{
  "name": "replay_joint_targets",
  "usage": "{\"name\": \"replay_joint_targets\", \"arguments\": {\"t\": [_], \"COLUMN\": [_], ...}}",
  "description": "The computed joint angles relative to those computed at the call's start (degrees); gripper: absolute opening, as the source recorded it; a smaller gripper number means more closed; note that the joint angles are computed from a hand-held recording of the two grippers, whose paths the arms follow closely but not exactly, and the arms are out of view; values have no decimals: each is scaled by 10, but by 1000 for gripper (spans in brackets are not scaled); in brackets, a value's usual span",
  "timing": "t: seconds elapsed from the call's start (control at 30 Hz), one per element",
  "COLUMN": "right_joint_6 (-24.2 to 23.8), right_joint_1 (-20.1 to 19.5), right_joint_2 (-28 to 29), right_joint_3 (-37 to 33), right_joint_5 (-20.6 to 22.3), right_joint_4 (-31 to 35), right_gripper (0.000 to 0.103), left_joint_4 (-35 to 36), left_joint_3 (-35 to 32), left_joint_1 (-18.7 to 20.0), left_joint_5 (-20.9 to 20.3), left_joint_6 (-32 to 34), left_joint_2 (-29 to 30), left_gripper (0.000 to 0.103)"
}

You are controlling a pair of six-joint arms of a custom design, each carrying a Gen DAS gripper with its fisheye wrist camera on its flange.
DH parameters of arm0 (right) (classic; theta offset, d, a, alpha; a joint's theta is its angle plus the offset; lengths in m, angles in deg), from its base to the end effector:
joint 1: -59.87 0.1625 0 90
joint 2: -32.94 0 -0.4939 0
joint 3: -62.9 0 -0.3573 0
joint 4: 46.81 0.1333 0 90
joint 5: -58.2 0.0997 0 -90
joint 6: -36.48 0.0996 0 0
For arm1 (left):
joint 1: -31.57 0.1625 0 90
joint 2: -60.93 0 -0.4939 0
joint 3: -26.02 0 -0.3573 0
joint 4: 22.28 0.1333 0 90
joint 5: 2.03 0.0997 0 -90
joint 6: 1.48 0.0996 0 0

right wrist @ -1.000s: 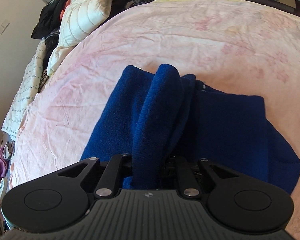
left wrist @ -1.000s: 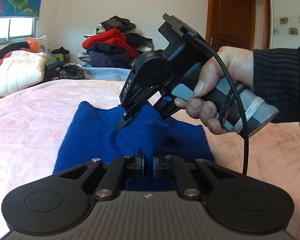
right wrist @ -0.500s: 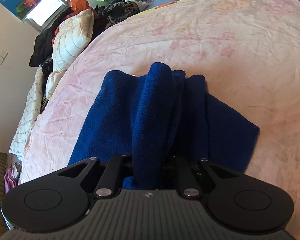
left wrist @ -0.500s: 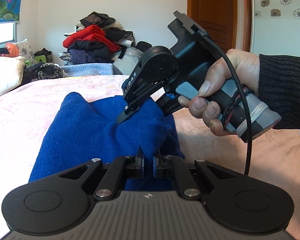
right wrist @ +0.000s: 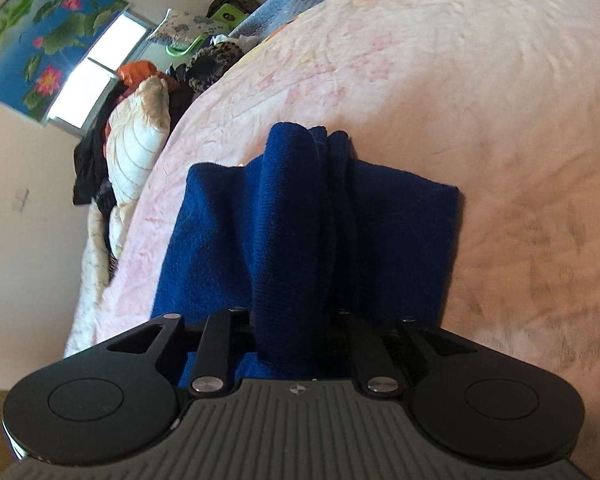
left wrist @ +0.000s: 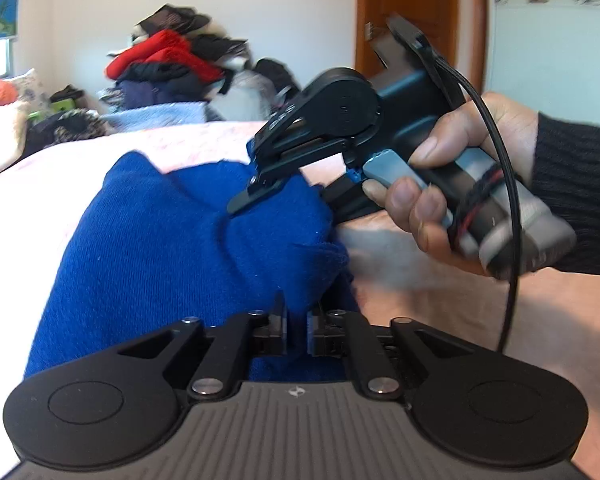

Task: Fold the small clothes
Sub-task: 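Lower the fold onto the sweater and open both grippers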

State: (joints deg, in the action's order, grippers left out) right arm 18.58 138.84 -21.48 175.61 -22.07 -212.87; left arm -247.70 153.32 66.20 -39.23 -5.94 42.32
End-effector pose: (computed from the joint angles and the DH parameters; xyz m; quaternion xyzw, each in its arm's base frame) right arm 0.0326 -0.6177 0.1972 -0.0721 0.9819 -0.1699 0.0427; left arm -0.2657 -0.4419 -0.0273 0.2818 0.8310 -0.3952 0.2717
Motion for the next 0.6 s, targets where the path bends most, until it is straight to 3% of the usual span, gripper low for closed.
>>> {"name": "replay_joint_targets", "arguments": {"t": [0.07, 0.13, 0.17, 0.27, 0.33, 0.4, 0.43, 0.53, 0.6], "right_joint_6": [40, 52, 53, 46, 43, 32, 27, 13, 17], "right_joint_1": [-14, -21, -20, -4, 18, 32, 35, 34, 26], "right_joint_2": [-12, -21, -21, -12, 8, 27, 33, 37, 37], "right_joint_3": [11, 29, 29, 2, -27, -35, -33, -13, -6], "right_joint_5": [36, 64, 68, 43, -21, -57, -67, -60, -80], "right_joint_4": [-28, -93, -113, -102, -87, -105, -119, -173, -184], "right_gripper": [47, 53, 53, 53, 53, 34, 11, 9, 9], "left_joint_4": [-45, -92, -121, -186, -181, -163, -146, -76, 1], "left_joint_3": [30, 65, 84, 106, 87, 63, 52, 40, 35], "left_joint_1": [1, 5, 5, 1, 2, 16, 24, 57, 77], "left_joint_5": [-25, -55, -69, -74, -35, -13, -2, -26, -32], "left_joint_6": [35, 51, 55, 87, 105, 112, 107, 66, 18], "left_joint_2": [-13, -29, -36, -52, -56, -59, -60, -77, -90], "left_gripper": [27, 75, 79, 79, 79, 79, 79, 79, 79]}}
